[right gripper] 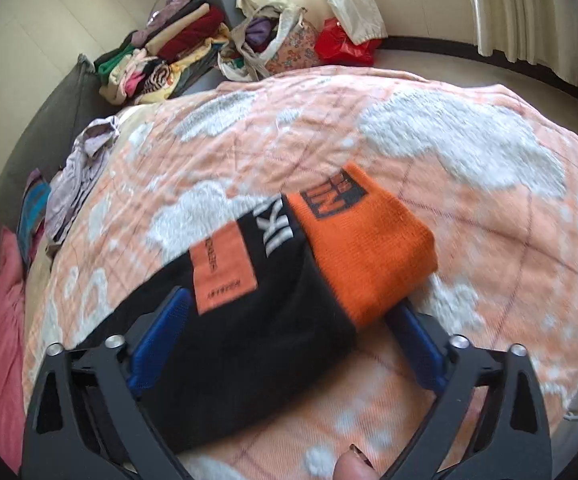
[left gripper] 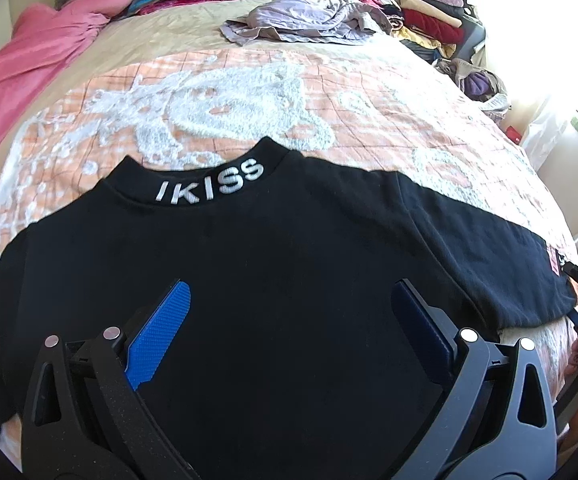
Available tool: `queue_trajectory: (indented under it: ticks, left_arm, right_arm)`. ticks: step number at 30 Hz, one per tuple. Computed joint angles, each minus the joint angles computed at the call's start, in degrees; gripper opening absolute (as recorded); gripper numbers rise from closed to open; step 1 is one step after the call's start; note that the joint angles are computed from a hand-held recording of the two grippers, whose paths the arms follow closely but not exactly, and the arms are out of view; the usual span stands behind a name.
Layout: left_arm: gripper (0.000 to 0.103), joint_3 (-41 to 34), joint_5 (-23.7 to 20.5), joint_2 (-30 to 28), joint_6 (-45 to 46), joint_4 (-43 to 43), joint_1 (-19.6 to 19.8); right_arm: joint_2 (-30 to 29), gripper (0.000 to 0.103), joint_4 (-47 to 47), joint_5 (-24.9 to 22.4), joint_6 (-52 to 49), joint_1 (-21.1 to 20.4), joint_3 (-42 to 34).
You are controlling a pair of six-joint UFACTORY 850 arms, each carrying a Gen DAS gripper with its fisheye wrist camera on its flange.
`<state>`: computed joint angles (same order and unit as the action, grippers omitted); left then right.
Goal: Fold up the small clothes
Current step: 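Reach the right tool to the orange sleeve cuff and close on it, then carry the held sleeve with the right tool across the sweatshirt body toward the left tool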
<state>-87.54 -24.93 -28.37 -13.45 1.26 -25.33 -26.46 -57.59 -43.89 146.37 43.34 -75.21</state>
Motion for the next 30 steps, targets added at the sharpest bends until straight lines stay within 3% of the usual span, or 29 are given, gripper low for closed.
queue_trajectory:
  ticks: [2, 4, 5, 6, 11, 16, 24, 30]
  left_arm:
    - [0.095, -1.1, -0.3, -0.8, -1.2, 1.0, 0.0]
    - [0.095, -2.2, -0.9, -1.4, -1.3, 1.1, 0.2]
    - [0.095, -2.7, -1.1, -1.6, -0.9, 0.4, 0.4]
    - [0.095, -3.0, -1.2, -1.7, -1.0, 0.4, 0.5]
    - [0.095, -3.6, -1.3, -1.2, 0.7, -1.3, 1.1]
    - [0.095, -4.4, -2.5, -0.3, 2.3, -3.0, 1.6]
    - [0.095, -2.5, -2.2, 2.6, 10.0, -13.4, 4.5]
    - [0.095, -0.3, -1.8, 4.7, 21.3, -25.8, 7.4]
  right_arm:
    - [-0.6, 0.059, 0.2, -0.8, -0.5, -0.4, -0.5]
    - [-0.3, 0.021, -2.8, -0.2, 2.4, -0.8, 0.5]
    - [0.0, 0.018, -4.9, 0.7, 4.1, -0.9, 1.1]
    - [0.5, 0.017, -8.9, 1.8, 7.2, -0.8, 2.0]
    - [2.0, 0.016, -19.8, -1.0, 11.8, 1.0, 2.4]
    - [1.8, 0.016, -25.1, -1.6, 8.6, 2.6, -1.2]
    - [-4.6, 0.016, -25.6, 0.4, -5.3, 4.4, -14.9]
    - [-10.2, 0.016, -22.2, 3.1, -14.2, 5.3, -24.5]
